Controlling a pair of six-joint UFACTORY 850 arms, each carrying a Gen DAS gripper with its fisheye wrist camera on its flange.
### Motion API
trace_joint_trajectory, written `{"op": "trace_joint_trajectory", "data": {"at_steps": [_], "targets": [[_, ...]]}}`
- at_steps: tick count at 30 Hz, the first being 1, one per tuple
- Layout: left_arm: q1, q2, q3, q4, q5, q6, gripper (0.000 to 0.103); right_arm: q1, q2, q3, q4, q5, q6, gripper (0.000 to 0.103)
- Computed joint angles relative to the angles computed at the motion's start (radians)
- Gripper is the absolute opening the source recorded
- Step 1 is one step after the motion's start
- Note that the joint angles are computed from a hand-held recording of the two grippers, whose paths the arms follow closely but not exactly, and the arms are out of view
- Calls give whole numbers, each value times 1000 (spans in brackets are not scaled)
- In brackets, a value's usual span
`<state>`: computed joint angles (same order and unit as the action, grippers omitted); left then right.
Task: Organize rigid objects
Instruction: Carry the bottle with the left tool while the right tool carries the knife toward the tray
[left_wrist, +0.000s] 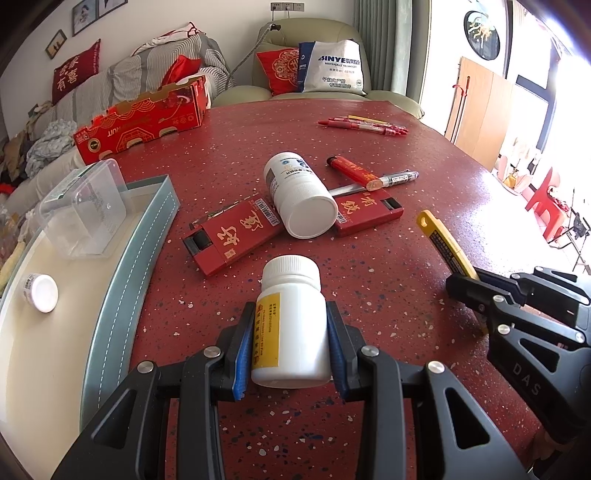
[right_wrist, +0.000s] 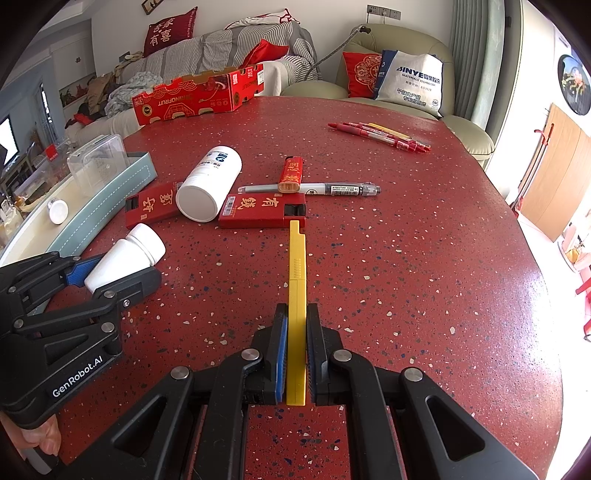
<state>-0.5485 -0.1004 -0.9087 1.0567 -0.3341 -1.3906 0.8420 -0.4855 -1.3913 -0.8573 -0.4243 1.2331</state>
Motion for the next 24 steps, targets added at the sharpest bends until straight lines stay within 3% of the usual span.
{"op": "trace_joint_trajectory", "data": {"at_steps": [10,24], "targets": [[-6,35,32,78,-21,-84,38,7,12,9,21,22,-20,9],[16,154,111,56,0,-119,38,67,11,-30,-27,49,36,9]]}}
